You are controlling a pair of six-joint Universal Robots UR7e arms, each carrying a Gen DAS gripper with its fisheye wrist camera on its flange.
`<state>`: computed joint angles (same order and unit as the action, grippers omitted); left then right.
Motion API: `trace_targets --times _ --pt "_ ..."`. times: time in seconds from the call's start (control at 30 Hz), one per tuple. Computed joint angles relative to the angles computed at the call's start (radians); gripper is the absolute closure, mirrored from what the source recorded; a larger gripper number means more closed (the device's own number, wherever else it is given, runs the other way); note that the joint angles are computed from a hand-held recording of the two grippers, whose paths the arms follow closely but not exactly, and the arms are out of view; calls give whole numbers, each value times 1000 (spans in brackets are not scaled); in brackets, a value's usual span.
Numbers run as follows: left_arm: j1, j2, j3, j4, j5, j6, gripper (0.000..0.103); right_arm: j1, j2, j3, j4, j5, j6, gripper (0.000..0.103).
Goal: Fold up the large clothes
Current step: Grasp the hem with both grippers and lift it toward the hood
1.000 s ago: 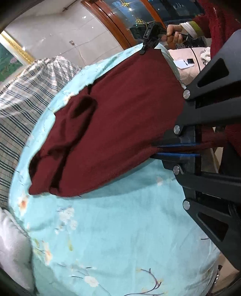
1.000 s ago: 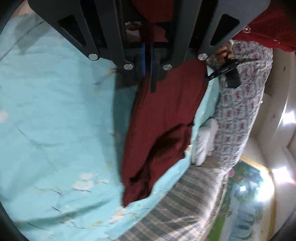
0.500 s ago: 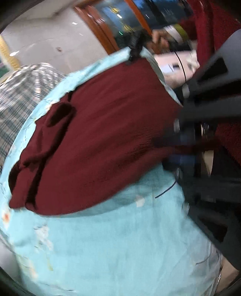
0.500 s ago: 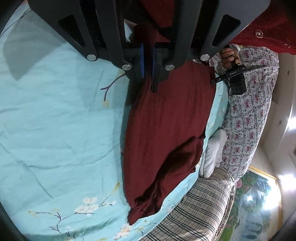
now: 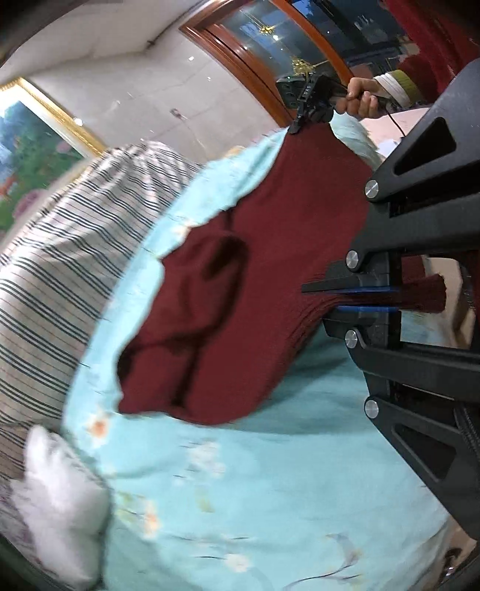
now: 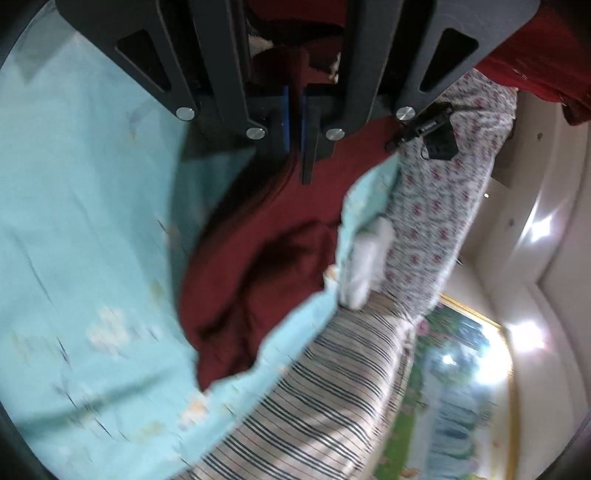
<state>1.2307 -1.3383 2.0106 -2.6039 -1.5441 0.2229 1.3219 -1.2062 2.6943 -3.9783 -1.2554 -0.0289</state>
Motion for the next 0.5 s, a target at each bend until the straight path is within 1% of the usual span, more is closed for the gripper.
trace_targets --times 0.07,0.13,0.2,0.27,0.4,0.5 --pt "-10 20 -32 -27 -10 -6 101 38 -33 -47 40 -17 13 99" --pt "-20 52 -73 -63 -22 -15 101 59 -60 -93 86 -30 13 99" --pt "-22 101 -135 -89 -26 -28 101 84 -65 -165 129 -54 22 98" --pt "-21 143 -193 -98 -21 -48 101 95 -65 -227 178 -82 23 98" --pt "-23 273 -348 -114 18 -77 101 118 -18 -406 298 -167 44 98" --pt "-20 408 -509 -85 65 -105 101 116 31 -533 381 -238 55 98"
